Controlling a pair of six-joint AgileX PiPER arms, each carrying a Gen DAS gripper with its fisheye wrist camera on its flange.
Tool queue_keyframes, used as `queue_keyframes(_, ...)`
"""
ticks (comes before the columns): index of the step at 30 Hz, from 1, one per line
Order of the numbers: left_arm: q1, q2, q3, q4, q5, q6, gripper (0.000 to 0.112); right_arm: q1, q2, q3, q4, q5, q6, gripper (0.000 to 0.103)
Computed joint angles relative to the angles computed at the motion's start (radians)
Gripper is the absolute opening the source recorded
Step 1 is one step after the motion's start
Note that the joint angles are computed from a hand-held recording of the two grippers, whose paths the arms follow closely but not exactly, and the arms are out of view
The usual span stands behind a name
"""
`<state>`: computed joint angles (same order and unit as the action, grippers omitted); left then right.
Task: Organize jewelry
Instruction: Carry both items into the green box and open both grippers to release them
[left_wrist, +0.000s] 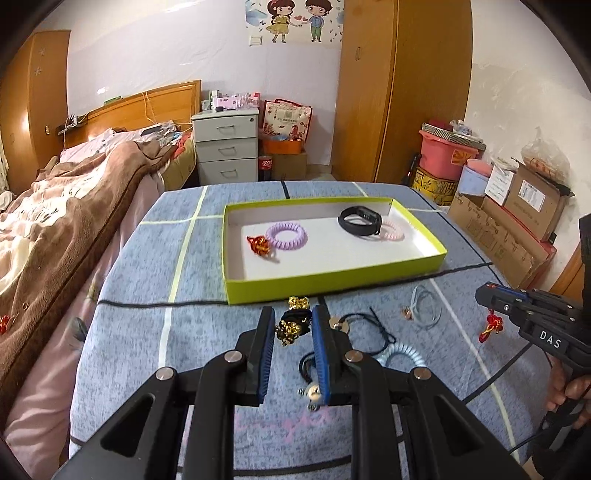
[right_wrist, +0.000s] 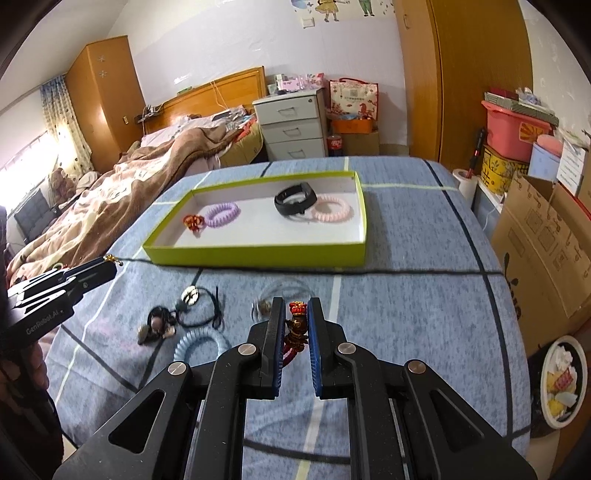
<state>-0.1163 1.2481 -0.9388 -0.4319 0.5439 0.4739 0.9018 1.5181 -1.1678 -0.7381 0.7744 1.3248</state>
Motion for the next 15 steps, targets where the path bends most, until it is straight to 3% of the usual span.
queue_keyframes(15, -0.036, 0.198, -0.231, 0.03, 0.012, -0.043, 0.021, -0.189, 0.125, -0.2, 0.107, -0.063, -0.219, 0.012)
